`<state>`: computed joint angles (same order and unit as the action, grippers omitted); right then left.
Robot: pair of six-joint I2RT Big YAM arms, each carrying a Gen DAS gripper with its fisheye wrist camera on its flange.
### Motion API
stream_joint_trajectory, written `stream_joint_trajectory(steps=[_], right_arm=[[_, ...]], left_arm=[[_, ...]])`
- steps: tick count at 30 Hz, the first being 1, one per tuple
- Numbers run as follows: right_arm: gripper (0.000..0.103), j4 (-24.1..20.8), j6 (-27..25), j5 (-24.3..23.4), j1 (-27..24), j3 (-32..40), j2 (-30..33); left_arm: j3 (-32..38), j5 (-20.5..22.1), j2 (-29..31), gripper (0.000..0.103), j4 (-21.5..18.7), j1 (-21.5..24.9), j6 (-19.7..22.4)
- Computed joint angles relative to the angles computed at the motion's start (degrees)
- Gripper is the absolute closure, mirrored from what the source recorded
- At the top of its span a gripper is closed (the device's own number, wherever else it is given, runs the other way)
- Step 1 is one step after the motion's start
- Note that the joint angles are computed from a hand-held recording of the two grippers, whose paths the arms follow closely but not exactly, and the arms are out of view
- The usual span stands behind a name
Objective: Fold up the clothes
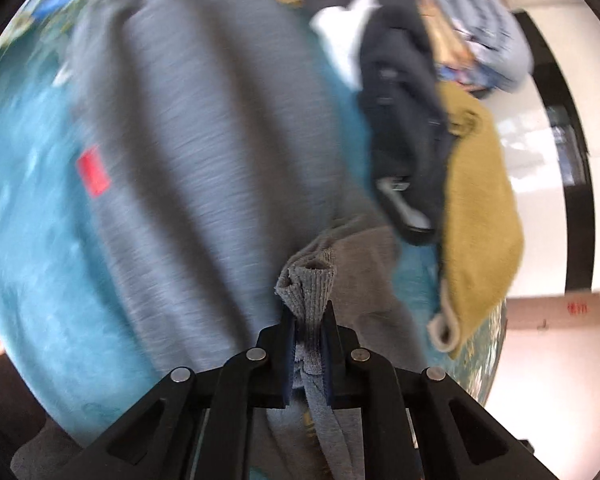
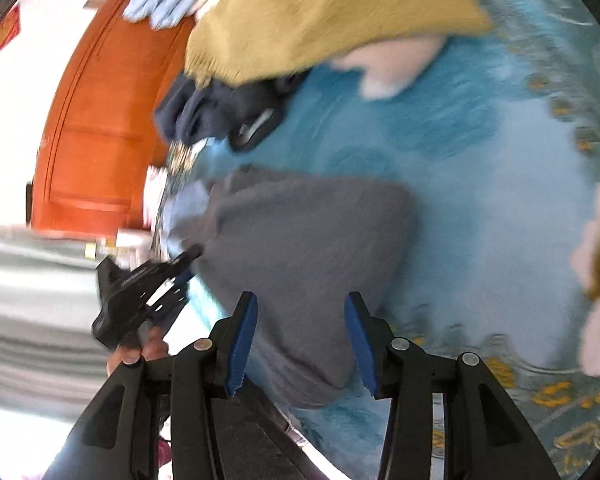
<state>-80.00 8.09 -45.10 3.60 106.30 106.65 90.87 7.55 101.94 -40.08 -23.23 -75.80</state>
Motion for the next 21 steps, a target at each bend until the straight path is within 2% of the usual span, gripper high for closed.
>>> stream_joint_trajectory(steps=[2,5,7,9,11,14,16,21], right_arm=[[0.057,-1.27,-2.00,1.54,1.40,-0.12,0.78],[0.057,-2.76,-3.15,5.55,2.73,-0.36,2.11],[0.057,-2.94,-2.78,6.14,2.77,-0.64,2.73],[0.057,-2.32,-2.06,4.93,2.39,-0.99,2.32],[0.057,-0.38,-1.84,2.53,1.46,-1.98,0.92],[0.055,3.15,0.41,2.02,-0.38,-4.28,-0.70],[0.052,5.34,3.19,2.13,-2.03,-6.46,-1.31],[0.047,11.39,6.89,-2.26,-3.24,-11.23,-1.93]], left_arm=[[-3.25,0.83,-1.47,0.092,3.60,0.45,-3.38],[-0.57,1.03,-0.01,0.092,0.14,0.46,-0.34],[0.81,0.84,0.69,0.092,-2.25,0.46,1.39],[-0.20,1.41,0.46,0.091,-0.90,0.70,0.53],[-1.56,1.90,-0.04,0.090,0.72,0.88,-0.59],[-4.05,2.50,-1.16,0.088,3.54,1.08,-2.66],[-3.77,2.31,-1.06,0.088,3.00,1.01,-1.87],[-3.29,2.01,-0.74,0.088,2.25,0.81,-1.44]])
